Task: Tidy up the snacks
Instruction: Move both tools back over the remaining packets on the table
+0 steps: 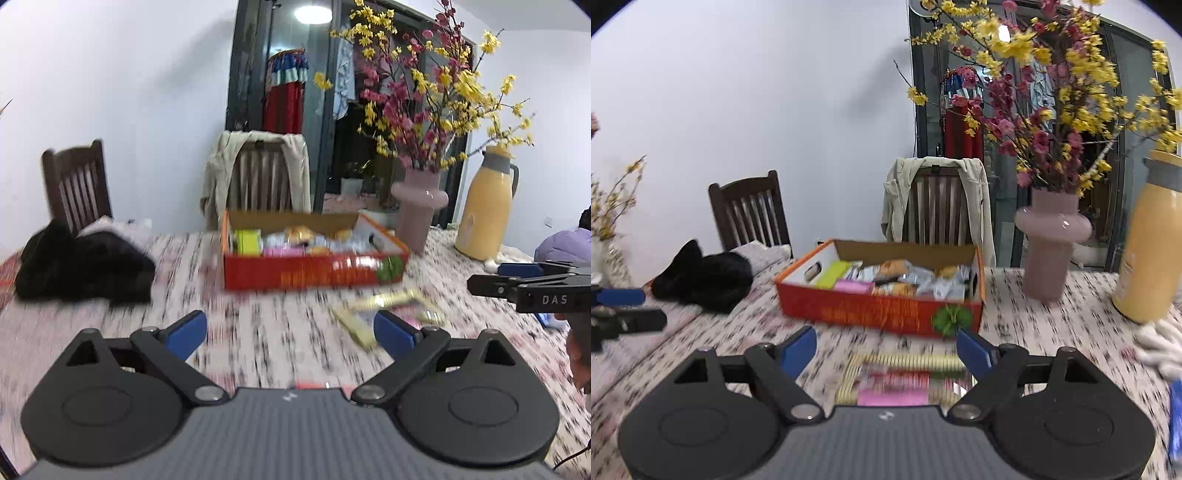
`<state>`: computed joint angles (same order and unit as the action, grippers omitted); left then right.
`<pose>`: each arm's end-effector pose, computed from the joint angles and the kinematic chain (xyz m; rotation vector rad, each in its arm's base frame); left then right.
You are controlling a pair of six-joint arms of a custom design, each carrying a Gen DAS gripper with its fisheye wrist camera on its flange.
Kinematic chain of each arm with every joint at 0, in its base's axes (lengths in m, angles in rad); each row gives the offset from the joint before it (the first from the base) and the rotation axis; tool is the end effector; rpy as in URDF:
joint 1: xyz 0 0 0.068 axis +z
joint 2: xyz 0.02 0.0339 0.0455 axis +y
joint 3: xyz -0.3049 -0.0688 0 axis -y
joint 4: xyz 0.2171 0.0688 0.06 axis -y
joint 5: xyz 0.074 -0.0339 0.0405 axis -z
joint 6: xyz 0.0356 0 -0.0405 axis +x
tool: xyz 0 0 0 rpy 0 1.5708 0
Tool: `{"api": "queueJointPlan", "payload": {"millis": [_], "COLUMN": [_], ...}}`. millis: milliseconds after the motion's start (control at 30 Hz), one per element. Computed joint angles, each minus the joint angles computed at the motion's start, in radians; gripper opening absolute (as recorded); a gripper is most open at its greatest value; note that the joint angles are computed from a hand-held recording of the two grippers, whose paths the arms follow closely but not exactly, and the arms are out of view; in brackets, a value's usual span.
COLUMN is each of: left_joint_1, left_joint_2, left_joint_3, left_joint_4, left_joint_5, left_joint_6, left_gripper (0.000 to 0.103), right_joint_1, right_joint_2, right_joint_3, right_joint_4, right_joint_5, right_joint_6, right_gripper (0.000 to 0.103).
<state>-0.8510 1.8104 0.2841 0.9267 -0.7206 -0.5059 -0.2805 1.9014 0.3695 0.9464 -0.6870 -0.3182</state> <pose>0.1793 -0.1688 0.1386 -0.0477 2.0089 -0.0747 0.2676 -0.0536 0.1312 -0.4206 1.9874 0.3660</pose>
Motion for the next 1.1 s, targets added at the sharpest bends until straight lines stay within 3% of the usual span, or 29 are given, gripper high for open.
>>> {"api": "queueJointPlan", "payload": {"millis": [167,233,367,467,533,667,833,933,1100], "left_joint_1": [-0.249,-0.333,-0.405,-0.45,-0.489,-0.546,-0.561,-0.528,-0.421], "left_joint_2": [0.023,0.031,0.028,0.022,0.019,0.015,0.023,0.047,0.107], "left_joint_3": [-0.09,-0.074,-0.033,-0.004,0.02,0.052,0.077,0.072,0.044], "left_joint_4": [-0.064,-0.171,-0.332,-0.419,-0.482,-0.568,-0.619,-0.547,-0.34], "left_joint_5": [-0.132,-0.168,-0.182,-0.211,-0.237,-0.266,-0.267,-0.236,-0.138], "left_joint_6": [-0.374,-0.478,-0.581,-0.644,-0.685,-0.753,-0.793,-0.737,-0.592], "left_gripper": [0.1,0.1,0.1,0.1,0.1,0.1,0.101,0.101,0.101], "right_joint_1": [-0.167,-0.247,-0.416,-0.519,-0.58,-0.671,-0.706,-0.697,-0.646], "right_joint_2": [0.059,0.111,0.19,0.173,0.172,0.118,0.092,0.105,0.147], "right_joint_3": [-0.23,-0.296,-0.347,-0.33,-0.343,-0.314,-0.289,-0.284,-0.289], "right_joint_4": [0.18,0.227,0.188,0.038,0.015,-0.181,-0.297,-0.294,-0.195], "right_joint_5": [-0.07,-0.117,-0.185,-0.237,-0.264,-0.324,-0.346,-0.339,-0.309], "right_joint_6": [-0.125,-0.197,-0.385,-0.504,-0.564,-0.708,-0.784,-0.778,-0.692], "right_gripper": [0.083,0.083,0.083,0.083,0.083,0.083,0.084,0.084,0.084]}}
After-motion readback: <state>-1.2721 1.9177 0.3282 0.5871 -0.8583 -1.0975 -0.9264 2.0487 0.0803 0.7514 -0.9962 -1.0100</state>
